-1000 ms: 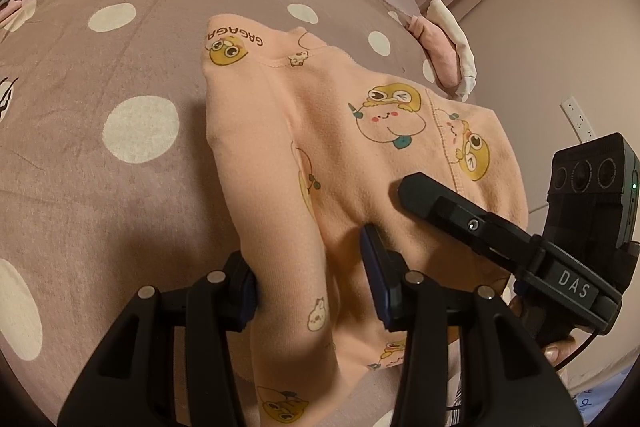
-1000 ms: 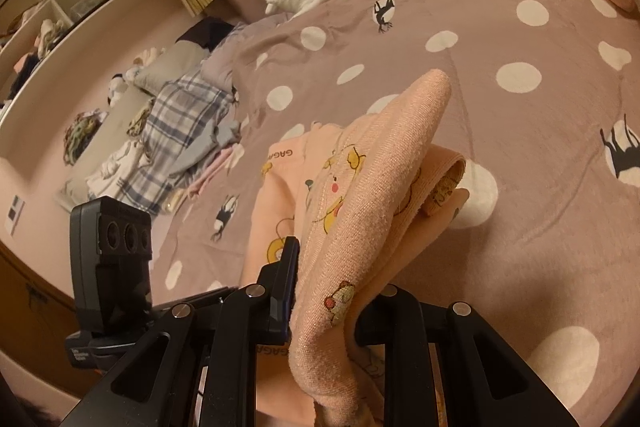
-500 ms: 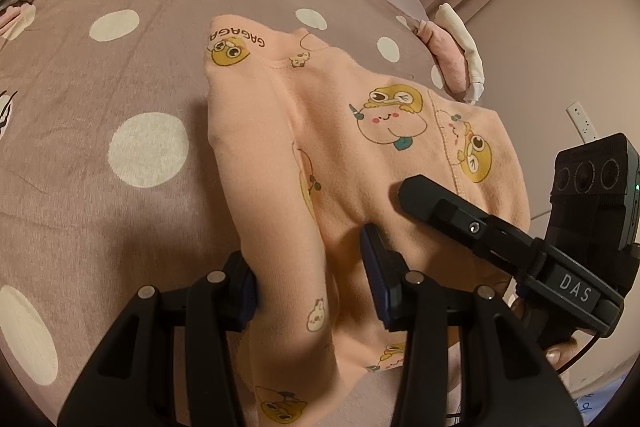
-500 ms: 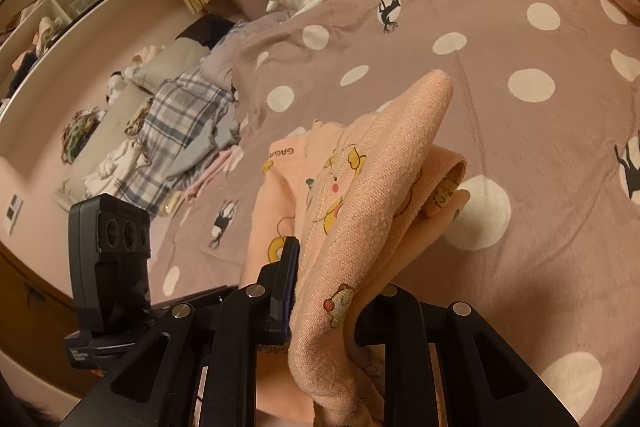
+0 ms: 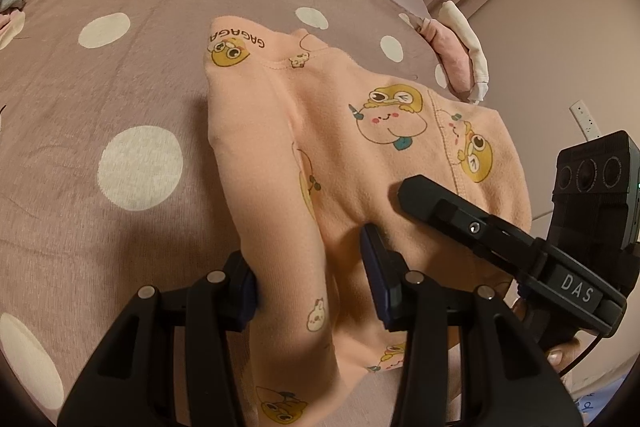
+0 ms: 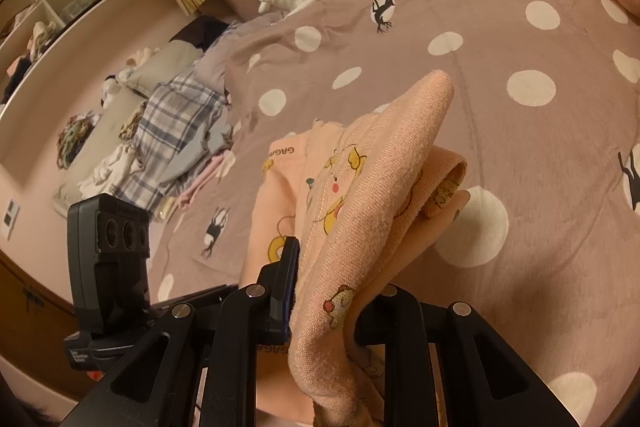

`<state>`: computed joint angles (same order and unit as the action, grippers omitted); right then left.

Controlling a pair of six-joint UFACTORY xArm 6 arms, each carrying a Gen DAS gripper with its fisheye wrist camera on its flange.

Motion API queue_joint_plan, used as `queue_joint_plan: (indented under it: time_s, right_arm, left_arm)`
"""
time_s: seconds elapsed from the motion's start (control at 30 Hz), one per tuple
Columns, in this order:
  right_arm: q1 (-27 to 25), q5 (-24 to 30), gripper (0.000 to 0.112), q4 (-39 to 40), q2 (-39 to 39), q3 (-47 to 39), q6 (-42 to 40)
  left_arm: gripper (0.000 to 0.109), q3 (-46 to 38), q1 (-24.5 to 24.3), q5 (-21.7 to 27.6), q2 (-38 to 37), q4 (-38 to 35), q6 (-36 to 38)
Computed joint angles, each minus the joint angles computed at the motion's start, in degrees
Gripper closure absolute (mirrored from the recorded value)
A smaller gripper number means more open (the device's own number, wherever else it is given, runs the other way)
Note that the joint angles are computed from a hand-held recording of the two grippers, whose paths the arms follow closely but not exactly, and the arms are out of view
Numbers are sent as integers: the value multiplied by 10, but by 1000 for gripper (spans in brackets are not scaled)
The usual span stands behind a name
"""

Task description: Fold small clothes

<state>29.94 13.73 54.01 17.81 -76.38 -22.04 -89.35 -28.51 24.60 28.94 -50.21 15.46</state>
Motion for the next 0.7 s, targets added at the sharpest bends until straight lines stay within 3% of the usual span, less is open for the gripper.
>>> queue_joint_plan:
  time_s: [0.7]
  right_arm:
    - [-7,-6,89,-20,9,-2,27]
  left_arm:
    - [64,-62,4,26,43,36,-29]
